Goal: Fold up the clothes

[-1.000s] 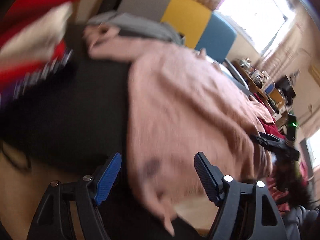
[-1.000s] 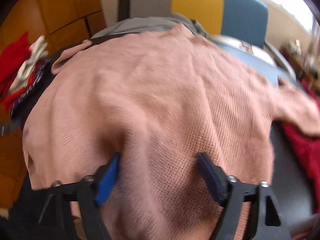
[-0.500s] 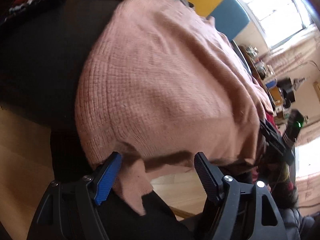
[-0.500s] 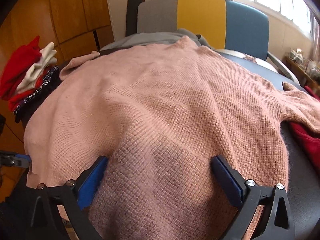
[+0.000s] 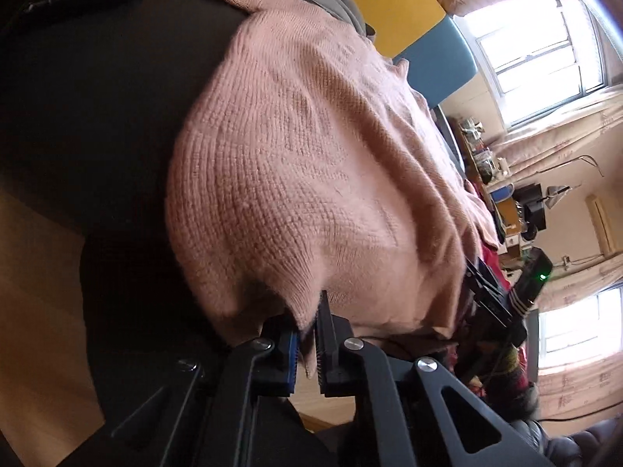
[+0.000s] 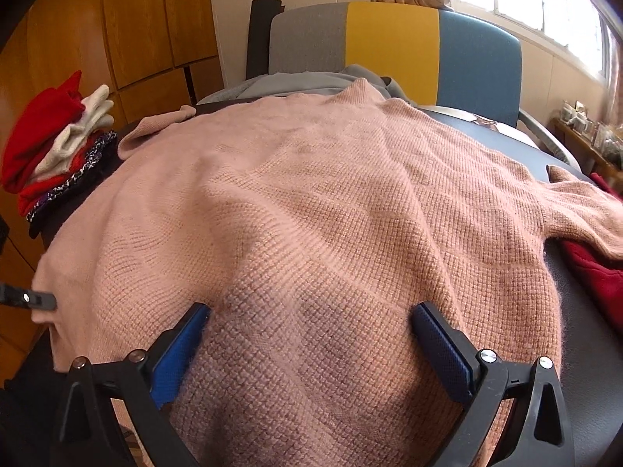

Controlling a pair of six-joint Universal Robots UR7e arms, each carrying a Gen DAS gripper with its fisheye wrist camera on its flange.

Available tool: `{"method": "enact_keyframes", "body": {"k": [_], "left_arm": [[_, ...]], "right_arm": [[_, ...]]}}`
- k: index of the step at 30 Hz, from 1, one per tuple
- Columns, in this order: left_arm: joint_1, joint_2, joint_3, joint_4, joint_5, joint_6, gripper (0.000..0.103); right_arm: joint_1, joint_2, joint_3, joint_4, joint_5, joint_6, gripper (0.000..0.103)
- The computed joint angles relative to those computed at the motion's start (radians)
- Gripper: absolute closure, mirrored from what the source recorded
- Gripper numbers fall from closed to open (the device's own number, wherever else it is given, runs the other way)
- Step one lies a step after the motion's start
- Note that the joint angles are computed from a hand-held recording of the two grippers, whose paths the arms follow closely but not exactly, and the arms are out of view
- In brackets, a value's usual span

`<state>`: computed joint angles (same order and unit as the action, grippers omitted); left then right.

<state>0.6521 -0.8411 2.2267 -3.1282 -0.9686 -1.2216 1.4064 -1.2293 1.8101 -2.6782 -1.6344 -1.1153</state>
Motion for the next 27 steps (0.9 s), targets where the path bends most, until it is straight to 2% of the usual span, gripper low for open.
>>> {"method": "enact_keyframes", "body": {"k": [1,4,7,8,10,13,15,16,17,18,21,23,26,27], "left_arm": [[-0.002,-0.013,0.001,0.025,-0.017,0.001,0.096],[-0.006,-0.030,-0.004,0.082,-0.005,0.016,0.098],[0.014,-0.009,0.004,-0.027,-0.013,0.031,0.100],[0.021,-0.001,0.004,-0.053,-0.017,0.030,0.095],[0.029,0.014,0.004,-0.071,-0.022,0.007,0.086],[0.023,0.047,0.021,-0.124,-0.002,-0.041,0.085],[0.022,0.057,0.010,-0.112,0.021,-0.053,0.085],[0.021,0.061,0.003,-0.101,0.032,-0.059,0.086],[0.017,0.063,-0.008,-0.079,0.042,-0.050,0.095],[0.013,0.065,-0.020,-0.055,0.051,-0.037,0.097],[-0.011,0.053,-0.048,0.026,0.075,0.001,0.098],[-0.036,0.014,-0.024,0.041,0.090,-0.005,0.098],[-0.086,-0.069,0.032,0.086,0.150,-0.055,0.102],[-0.098,-0.090,0.045,0.096,0.168,-0.067,0.102]], "right_arm": [[0.002,-0.001,-0.008,0.018,-0.006,0.006,0.000],[0.000,-0.010,-0.047,0.119,0.013,0.079,0.000],[-0.011,-0.016,-0.089,0.219,0.062,0.168,0.000],[-0.013,-0.016,-0.092,0.222,0.064,0.181,0.000],[-0.015,-0.016,-0.092,0.220,0.063,0.179,0.000],[-0.016,-0.021,-0.072,0.196,0.061,0.147,0.000],[-0.016,-0.023,-0.049,0.160,0.054,0.113,0.000],[-0.015,-0.023,-0.040,0.142,0.049,0.099,0.000],[-0.012,-0.023,-0.027,0.116,0.042,0.080,0.000],[-0.013,-0.026,-0.020,0.105,0.038,0.069,0.000],[-0.009,-0.029,0.003,0.060,0.020,0.035,0.000],[0.005,-0.029,-0.010,0.088,-0.009,0.044,0.000],[-0.003,-0.040,-0.084,0.261,0.062,0.123,0.000],[-0.009,-0.046,-0.093,0.277,0.089,0.137,0.000]]}}
